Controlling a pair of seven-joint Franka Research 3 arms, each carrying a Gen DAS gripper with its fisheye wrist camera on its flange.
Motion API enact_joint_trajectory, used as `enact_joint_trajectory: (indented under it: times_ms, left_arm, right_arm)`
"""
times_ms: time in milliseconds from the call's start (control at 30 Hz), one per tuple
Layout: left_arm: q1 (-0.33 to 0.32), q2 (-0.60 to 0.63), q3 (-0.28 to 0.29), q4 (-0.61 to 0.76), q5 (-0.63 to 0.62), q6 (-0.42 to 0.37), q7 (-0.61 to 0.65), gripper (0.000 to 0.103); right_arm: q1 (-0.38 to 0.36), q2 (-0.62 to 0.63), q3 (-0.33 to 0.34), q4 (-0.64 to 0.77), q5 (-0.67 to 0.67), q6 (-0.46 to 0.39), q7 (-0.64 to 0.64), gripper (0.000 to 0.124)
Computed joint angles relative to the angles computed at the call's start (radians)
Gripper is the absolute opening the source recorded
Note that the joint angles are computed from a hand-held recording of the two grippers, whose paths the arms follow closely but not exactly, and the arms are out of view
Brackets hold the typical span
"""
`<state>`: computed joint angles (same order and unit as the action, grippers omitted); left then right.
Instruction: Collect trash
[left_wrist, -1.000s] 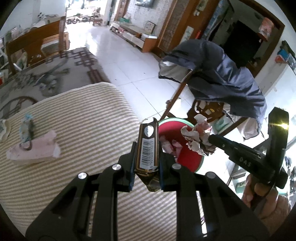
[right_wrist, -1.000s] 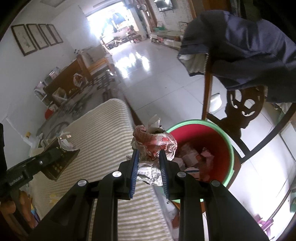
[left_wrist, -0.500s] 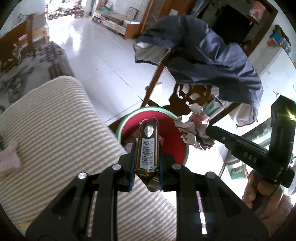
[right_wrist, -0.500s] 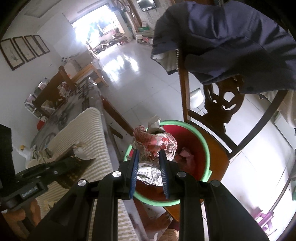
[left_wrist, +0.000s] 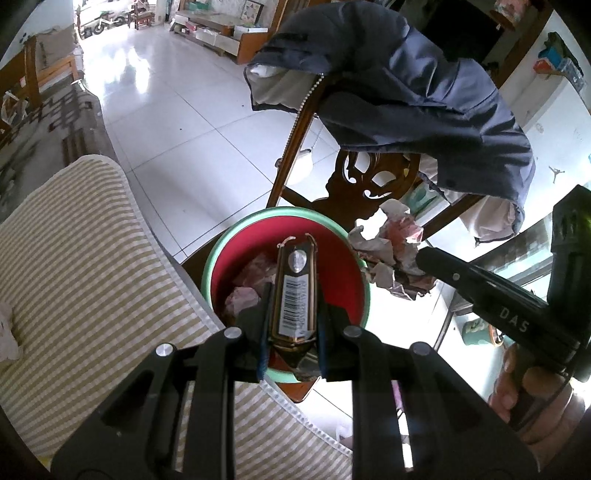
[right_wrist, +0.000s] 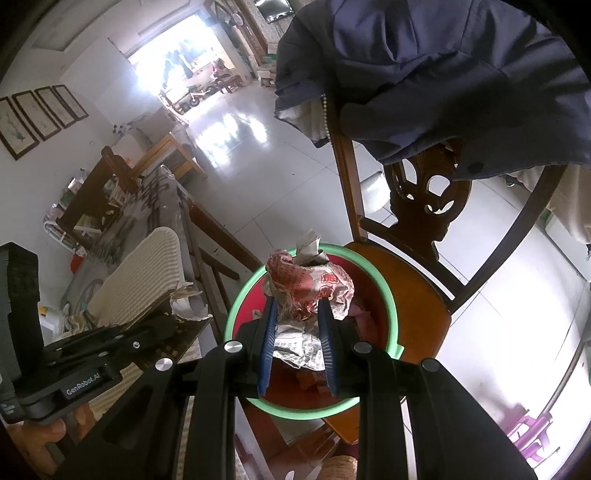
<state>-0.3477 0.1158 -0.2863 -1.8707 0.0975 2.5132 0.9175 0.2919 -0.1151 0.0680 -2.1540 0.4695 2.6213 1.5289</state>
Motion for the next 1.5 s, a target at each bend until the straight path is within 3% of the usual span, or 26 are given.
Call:
enact_joint_trajectory:
  times_ms: [200,267,300,333,433,967,1267,1500]
  left_arm:
    - [-0.002,0.009,0.003,0.012,0.018,-0.002,-0.016,0.019]
    - [0.000,0.008,0.004,0.009,0.014,0.005,-0.020,0.033]
    - [0.002,0.004,0.004,0.001,0.009,0.017,-0.021,0.056]
    - [0.003,-0.003,0.006,-0.009,0.013,0.033,-0.028,0.066]
    - [0.004,-0.019,0.007,-0.027,0.028,0.057,-0.041,0.067]
    - [0.018,-0.164,0.017,-0.187,-0.017,0.103,-0.021,0.068]
    - [0.044,-0.399,0.061,-0.431,-0.040,0.125,-0.077,0.068]
    - [0.104,-0.696,0.109,-0.670,0.006,0.045,-0.139,0.072]
  right_arm:
    - [0.002,0.013,0.000,0.014,0.011,-0.002,-0.013,0.023]
    - [0.003,0.020,0.001,0.020,0.010,-0.003,-0.008,0.025]
    - [0.003,0.022,0.001,0.022,0.013,-0.005,-0.005,0.028]
    - [0.003,0.025,0.001,0.025,0.015,-0.007,0.001,0.036]
    - [0.001,0.021,0.006,0.014,0.001,0.016,0.036,0.049]
    - [0.036,0.016,0.033,0.017,-0.064,0.010,0.098,0.059]
    - [0.109,0.048,0.081,0.072,-0.105,-0.042,0.095,0.062]
    - [0.203,0.113,0.135,0.166,-0.178,-0.128,0.010,0.066]
